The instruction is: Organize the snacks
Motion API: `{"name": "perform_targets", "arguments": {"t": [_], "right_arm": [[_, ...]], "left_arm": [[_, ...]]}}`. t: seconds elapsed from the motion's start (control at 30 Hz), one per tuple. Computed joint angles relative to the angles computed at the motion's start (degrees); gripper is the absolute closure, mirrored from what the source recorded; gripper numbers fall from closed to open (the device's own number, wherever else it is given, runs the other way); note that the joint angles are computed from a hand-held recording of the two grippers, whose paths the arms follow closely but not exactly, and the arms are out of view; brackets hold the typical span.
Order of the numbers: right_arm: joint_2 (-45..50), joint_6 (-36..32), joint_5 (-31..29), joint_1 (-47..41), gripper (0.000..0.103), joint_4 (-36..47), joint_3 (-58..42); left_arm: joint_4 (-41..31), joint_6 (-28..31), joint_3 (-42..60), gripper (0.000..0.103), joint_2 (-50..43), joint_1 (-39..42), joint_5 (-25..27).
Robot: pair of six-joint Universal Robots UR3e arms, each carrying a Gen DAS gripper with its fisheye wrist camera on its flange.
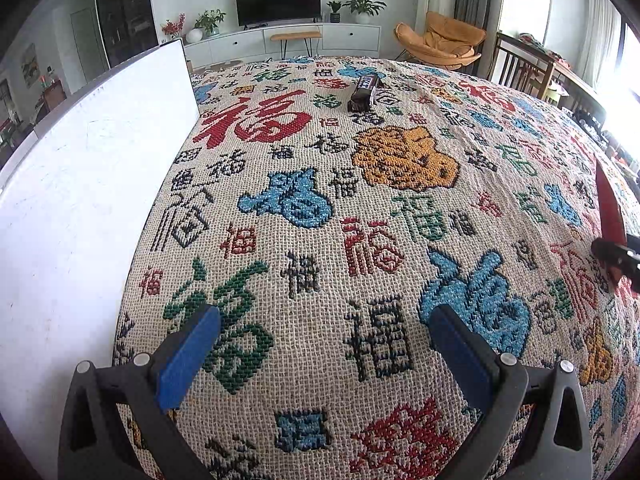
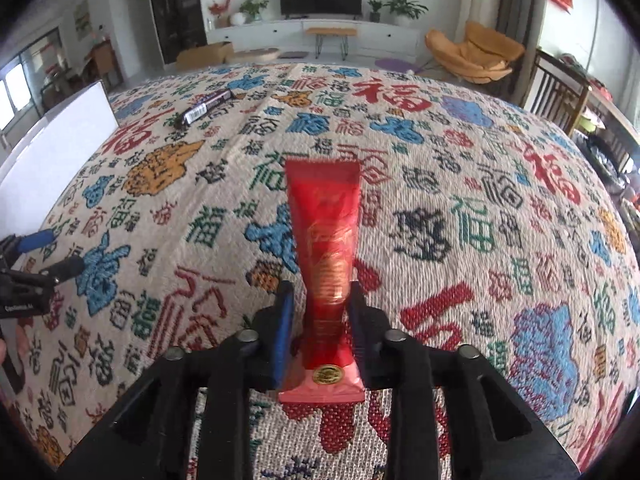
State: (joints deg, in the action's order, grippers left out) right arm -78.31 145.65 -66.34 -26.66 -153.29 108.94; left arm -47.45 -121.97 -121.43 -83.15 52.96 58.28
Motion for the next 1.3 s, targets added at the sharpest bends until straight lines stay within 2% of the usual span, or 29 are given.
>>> {"name": "perform_targets", "arguments": {"t": [0.03,0.1,0.23,1.3], "right_arm": [[0.42,-0.01,0.56,-0.76,0.033,-1.01,1.24],[-0.30,-0.57,2.39,-2.42,0.032,-6.23,5.67],[0.39,-0.09,0.87,-1.37,0.028,-6.40,4.80],[0.33,-0.27,1.03,-2.04,0.025,-6.91,5.35]], "left_arm": [[0.00,0.00,0.00,0.000,0.00,0.00,0.00],[0.11,-0.06,0.01,0.000,-0.07,-0.06,0.04],[0.16,-0.08,-0.03,0.000,-0.04,-0.09,0.07],[-0.13,0.00,0.09,0.000,-0.16,-0.01,-0.04]]}}
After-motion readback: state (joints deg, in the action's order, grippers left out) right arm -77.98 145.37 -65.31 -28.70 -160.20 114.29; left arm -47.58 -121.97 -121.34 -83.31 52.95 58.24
